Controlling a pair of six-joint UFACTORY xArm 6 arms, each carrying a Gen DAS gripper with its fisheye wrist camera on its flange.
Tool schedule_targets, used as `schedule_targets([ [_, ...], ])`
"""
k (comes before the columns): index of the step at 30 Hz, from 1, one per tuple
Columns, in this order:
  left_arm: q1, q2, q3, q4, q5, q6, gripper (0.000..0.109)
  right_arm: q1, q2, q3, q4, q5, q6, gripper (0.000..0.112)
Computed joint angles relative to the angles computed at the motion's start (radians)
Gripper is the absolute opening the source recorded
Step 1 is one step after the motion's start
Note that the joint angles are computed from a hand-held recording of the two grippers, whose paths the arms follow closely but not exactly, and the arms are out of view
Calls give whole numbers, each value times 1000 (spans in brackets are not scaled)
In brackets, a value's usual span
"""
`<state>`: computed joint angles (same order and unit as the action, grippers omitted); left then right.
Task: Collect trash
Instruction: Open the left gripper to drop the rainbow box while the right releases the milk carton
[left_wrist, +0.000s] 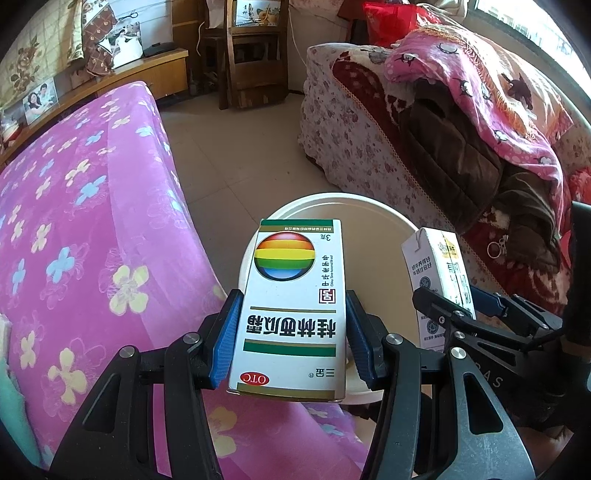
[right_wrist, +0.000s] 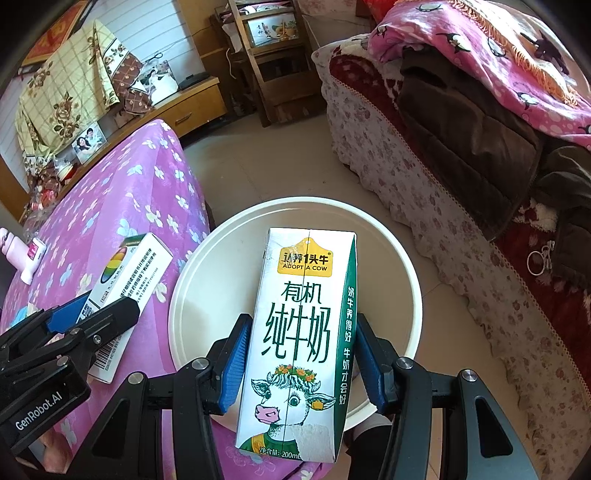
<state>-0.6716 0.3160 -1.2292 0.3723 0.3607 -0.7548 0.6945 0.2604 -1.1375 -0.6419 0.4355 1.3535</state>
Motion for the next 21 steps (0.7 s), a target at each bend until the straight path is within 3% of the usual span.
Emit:
schedule_targets([
  [14, -4, -5, 19, -122, -30, 62, 56, -5, 15, -3, 47, 7, -33, 53],
  [21, -8, -35, 45, -64, -26, 18, 56, -2, 13, -6, 21, 7, -11, 53],
])
